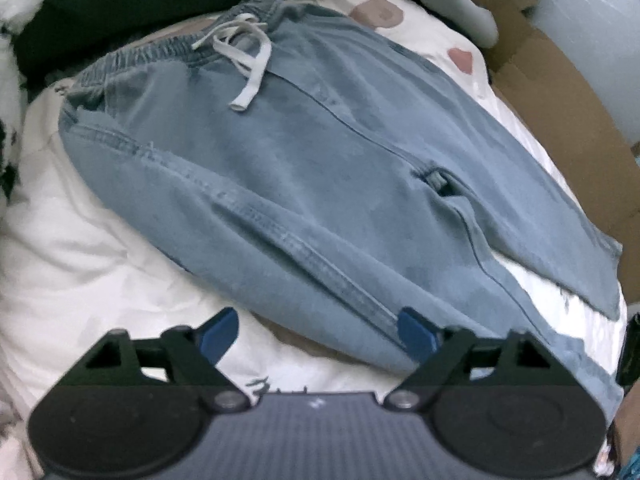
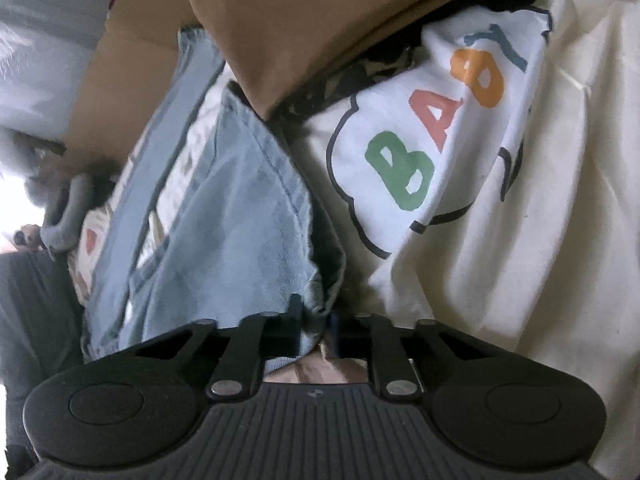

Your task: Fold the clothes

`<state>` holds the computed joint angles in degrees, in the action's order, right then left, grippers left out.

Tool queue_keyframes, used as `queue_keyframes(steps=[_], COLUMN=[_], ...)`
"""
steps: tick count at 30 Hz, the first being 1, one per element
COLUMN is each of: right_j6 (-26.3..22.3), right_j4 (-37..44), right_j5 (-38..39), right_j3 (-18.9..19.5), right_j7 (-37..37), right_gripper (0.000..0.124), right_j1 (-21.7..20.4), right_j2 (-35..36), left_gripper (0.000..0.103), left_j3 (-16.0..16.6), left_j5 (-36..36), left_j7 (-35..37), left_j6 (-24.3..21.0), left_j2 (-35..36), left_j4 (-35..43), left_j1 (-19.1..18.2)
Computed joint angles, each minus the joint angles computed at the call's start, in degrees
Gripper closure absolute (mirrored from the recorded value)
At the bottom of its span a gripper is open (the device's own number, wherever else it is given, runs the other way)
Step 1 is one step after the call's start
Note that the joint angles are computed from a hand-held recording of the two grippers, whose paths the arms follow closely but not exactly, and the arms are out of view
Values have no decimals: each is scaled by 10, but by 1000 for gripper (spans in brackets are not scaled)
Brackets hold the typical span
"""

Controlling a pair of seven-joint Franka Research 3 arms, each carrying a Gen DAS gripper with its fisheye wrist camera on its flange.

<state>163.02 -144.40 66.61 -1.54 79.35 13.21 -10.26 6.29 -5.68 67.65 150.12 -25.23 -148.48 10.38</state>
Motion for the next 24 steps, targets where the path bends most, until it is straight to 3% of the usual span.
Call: queue_keyframes(steps=[6, 11, 24], right_j6=[-22, -46, -119], right_j4=[7, 14, 34], right_j5=[-155, -246, -369], right_j3=[14, 14, 14], right_j7=[103, 170, 247], right_gripper=[116, 116, 116], right_j1=[-22, -33, -52], right_j2=[-20, -48, -99], left_gripper=[33, 42, 43], left_j3=[-2, 19, 33], left_j5=[-5, -18, -28], left_j7=[-70, -97, -126], left_j6=[61, 104, 138], left_j2=[-9, -13, -2], left_j4=[-26, -39, -52], left_j1=[26, 28, 44])
